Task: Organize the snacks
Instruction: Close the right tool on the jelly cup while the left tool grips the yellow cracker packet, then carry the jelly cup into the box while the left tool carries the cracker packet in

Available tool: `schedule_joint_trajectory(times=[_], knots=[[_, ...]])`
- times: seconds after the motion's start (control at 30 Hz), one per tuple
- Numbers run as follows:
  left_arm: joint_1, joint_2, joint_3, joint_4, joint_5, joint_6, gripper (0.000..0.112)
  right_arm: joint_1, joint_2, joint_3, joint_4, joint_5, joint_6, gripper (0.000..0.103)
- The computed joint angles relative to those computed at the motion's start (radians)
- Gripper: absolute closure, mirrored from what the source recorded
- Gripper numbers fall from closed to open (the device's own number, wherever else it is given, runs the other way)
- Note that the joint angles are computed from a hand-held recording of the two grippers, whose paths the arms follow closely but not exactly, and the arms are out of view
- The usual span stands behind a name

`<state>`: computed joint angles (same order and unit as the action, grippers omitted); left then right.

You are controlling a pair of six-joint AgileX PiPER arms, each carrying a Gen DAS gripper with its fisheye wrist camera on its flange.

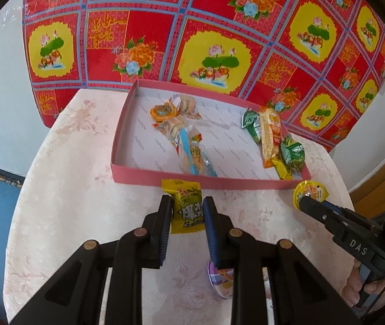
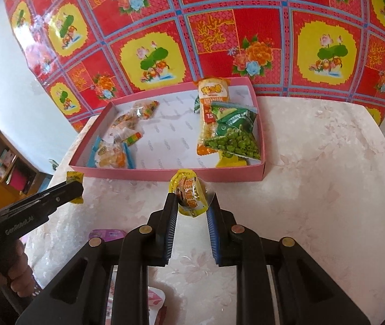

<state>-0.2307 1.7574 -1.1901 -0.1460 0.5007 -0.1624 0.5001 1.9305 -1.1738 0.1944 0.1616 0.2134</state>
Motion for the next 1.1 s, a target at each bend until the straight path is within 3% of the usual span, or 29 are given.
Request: schedule_joint_trajectory(times=[0.43, 1.1], knots=[[0.015, 0.048, -0.105, 0.046, 0.018, -0.020, 0.088, 0.006, 0.011, -0.066, 0.015, 0.034, -0.040, 0.080], [0.041, 0.226, -0.320, 0.094, 0.048, -0.002, 0.088, -0.003, 0.149, -0.285, 0.043, 0.120, -0.084, 0.080]])
